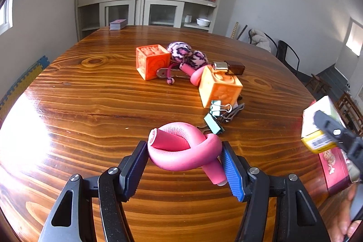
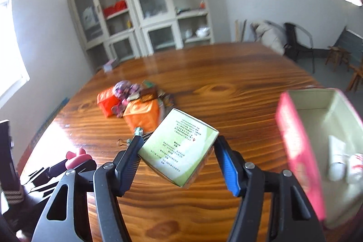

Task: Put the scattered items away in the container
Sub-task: 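Place the yellow-green box and the pink toy into the tin box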

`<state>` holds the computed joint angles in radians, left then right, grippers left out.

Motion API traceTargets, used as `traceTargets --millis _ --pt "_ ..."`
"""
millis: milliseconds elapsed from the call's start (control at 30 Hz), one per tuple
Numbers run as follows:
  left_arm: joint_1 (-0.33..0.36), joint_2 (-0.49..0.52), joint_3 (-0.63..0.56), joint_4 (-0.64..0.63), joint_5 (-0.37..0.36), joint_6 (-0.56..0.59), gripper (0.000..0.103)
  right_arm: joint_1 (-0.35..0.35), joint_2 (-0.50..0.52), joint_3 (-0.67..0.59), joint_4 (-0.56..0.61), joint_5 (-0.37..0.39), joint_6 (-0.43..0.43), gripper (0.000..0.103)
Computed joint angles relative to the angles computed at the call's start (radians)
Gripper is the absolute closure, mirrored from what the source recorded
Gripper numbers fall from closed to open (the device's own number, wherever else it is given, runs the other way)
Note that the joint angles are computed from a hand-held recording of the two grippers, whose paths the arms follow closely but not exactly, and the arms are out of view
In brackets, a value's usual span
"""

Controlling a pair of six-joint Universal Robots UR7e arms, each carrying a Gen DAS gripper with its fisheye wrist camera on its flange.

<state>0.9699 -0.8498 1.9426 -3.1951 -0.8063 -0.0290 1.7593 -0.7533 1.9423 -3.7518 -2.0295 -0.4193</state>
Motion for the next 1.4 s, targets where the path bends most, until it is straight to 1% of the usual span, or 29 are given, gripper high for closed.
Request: traceTargets --millis 100,200,333,400,533,667,833,967,1200,1400 --pt "-0.006 0.009 -0.002 0.017 -0.022 -0.003 0.037 -0.004 -0.039 0.064 -0.125 -0.024 -0.027 0.035" --pt "-0.022 0.020 -0.001 0.022 -0.042 -0.005 0.037 -0.009 -0.079 0.117 -0.250 -0.070 -0.064 0.034" --pt "-0.056 0.035 -0.002 0.028 -0.090 -0.003 0.037 -0.034 -0.143 0.175 -0.353 -0.120 -0.084 0.034" --pt "-0.081 0.049 -0.006 0.027 -0.103 0.011 0.037 -0.052 -0.170 0.200 -0.377 -0.137 -0.084 0.034" --pt "-0.122 0.073 -0.021 0.034 -0.129 0.030 0.037 -0.103 -0.220 0.245 -0.381 -0.141 -0.060 0.034" --pt "-0.155 0.095 -0.040 0.043 -0.145 0.041 0.037 -0.146 -0.251 0.265 -0.354 -0.119 -0.041 0.034" --pt "-0.188 0.121 -0.063 0.053 -0.153 0.050 0.037 -0.171 -0.258 0.270 -0.339 -0.094 -0.027 0.030" --pt "-0.206 0.142 -0.083 0.068 -0.164 0.055 0.037 -0.196 -0.275 0.285 -0.340 -0.062 -0.010 0.029" --pt "-0.233 0.183 -0.125 0.091 -0.181 0.071 0.037 -0.220 -0.285 0.301 -0.371 -0.051 0.010 0.029" --pt "-0.255 0.225 -0.172 0.113 -0.214 0.098 0.037 -0.238 -0.306 0.320 -0.400 -0.050 0.035 0.029"
